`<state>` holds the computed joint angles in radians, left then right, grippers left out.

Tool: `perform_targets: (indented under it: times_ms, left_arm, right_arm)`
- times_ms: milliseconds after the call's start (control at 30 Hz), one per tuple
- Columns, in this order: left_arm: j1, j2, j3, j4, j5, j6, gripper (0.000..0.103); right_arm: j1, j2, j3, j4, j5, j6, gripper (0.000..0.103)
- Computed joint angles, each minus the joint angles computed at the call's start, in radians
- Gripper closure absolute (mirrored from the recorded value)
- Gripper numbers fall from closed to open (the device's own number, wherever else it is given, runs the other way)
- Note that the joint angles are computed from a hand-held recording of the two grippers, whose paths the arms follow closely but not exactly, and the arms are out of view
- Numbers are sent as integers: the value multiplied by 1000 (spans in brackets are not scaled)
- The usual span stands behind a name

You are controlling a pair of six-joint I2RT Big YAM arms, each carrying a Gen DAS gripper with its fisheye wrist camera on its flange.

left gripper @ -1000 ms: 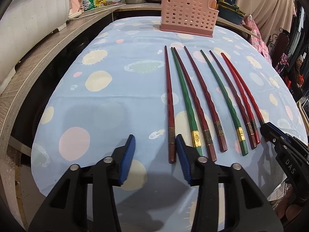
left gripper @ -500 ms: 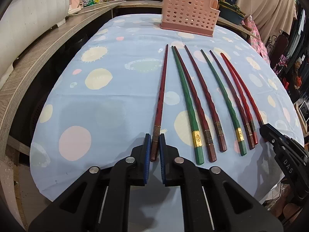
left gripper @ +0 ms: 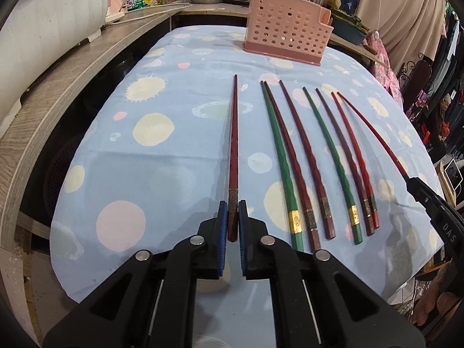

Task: Organize utensils
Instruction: 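Lift both chopsticks and carry them over the pink basket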

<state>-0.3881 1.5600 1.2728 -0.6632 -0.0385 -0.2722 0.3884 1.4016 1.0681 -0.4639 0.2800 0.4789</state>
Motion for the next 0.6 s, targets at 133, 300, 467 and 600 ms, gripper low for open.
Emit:
perform_targets:
  times_ms: [133, 300, 467, 600]
  left_arm:
    - [9, -8, 22, -3, 24, -2, 96]
    - [24, -16, 66, -1, 33, -3, 96]
    - [33, -19, 120, 7, 26, 1, 96]
    - [39, -7, 184, 11, 9, 14, 96]
  right_arm:
    - [-18, -16, 21, 9, -6, -9, 96]
    - [-52, -27, 61, 20, -27, -10, 96]
    - [-80, -22, 110, 30, -32, -27, 96]
    - [-96, -14, 152, 35, -34, -48, 96]
